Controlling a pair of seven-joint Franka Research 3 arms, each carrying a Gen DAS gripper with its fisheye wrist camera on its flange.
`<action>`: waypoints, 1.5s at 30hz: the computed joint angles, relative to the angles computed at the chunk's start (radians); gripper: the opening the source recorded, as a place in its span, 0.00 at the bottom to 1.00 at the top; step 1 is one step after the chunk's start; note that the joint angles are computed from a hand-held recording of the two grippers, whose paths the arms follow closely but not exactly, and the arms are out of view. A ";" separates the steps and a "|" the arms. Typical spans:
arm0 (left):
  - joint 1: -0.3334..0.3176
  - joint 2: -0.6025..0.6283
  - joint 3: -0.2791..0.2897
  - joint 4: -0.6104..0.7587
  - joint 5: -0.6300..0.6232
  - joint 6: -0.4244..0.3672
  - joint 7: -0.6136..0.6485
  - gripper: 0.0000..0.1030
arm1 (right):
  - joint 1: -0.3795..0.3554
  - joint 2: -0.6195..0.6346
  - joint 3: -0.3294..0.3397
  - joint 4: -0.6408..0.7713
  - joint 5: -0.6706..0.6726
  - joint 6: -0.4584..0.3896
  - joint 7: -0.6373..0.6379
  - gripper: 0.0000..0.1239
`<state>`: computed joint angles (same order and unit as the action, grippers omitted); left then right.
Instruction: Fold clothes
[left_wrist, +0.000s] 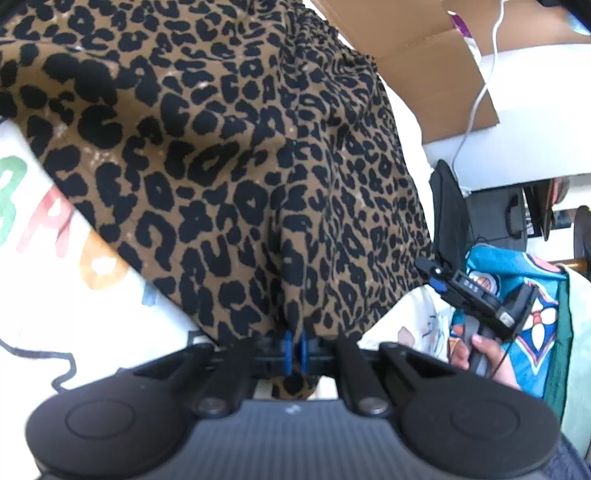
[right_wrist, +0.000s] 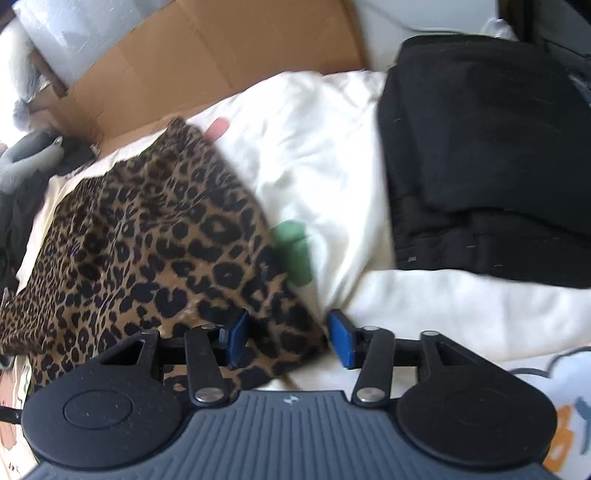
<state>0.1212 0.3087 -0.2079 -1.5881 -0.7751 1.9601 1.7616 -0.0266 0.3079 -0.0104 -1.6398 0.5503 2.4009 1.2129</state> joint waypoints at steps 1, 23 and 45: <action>0.000 0.002 -0.001 0.003 -0.002 -0.003 0.001 0.05 | -0.003 0.003 0.002 0.005 0.007 -0.002 -0.002 0.42; 0.004 0.017 -0.006 0.017 -0.018 -0.032 -0.001 0.05 | 0.014 -0.063 -0.043 -0.004 -0.167 -0.021 0.201 0.45; -0.016 -0.058 0.010 -0.012 0.044 0.008 0.091 0.65 | 0.060 -0.098 -0.059 -0.032 -0.340 -0.013 0.244 0.32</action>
